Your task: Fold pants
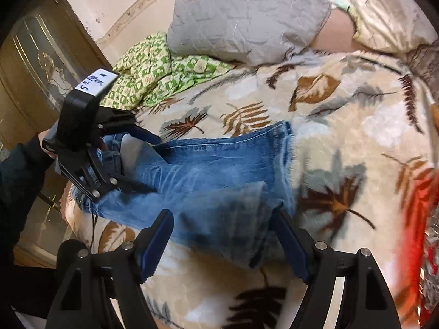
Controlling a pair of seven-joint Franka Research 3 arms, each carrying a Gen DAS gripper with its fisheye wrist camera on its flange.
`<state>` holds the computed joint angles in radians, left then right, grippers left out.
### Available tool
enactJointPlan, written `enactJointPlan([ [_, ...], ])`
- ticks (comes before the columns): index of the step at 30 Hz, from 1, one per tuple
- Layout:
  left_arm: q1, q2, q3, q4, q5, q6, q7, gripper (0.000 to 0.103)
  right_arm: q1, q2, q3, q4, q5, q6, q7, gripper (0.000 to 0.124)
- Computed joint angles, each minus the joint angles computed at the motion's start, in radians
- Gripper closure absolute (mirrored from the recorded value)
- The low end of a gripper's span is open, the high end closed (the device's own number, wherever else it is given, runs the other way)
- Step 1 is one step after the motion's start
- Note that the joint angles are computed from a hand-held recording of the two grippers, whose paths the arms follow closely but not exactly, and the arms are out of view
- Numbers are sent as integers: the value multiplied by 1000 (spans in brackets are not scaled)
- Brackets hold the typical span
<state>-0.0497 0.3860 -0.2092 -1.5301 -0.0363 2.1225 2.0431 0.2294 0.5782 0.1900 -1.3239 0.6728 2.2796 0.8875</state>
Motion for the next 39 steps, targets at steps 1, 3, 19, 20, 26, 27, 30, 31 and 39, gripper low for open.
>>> enactJointPlan([
  [1,-3,10,-1,11,3,-16,-1,67,10,28,-6,39,-24,-33,17,46],
  [3,-9,18,-2,7,14,-26,3,81,18,48,-9,60,-50,-61,26,59],
  [19,14,-173,37,-165,-40,272,-114,99,41,17,19,90,-48,185,-340,104],
  [20,11,-160,37,-160,-28,265,-131,99,55,49,4,135,-79,161,-304,104],
  [26,-25,-30,41,-83,102,165,-237,99,82,135,-40,173,-217,50,-173,104],
  [27,-24,-14,39,-71,103,154,-251,99,75,134,-35,161,-216,45,-169,104],
  [30,-14,-7,31,-70,100,154,-265,95,61,122,-31,129,-216,48,-159,104],
  [31,-9,-13,28,-72,95,154,-263,89,55,123,-31,136,-211,35,-140,104],
  [39,-6,-253,24,-368,137,384,-216,0,-8,-1,-8,4,-148,55,-195,53],
])
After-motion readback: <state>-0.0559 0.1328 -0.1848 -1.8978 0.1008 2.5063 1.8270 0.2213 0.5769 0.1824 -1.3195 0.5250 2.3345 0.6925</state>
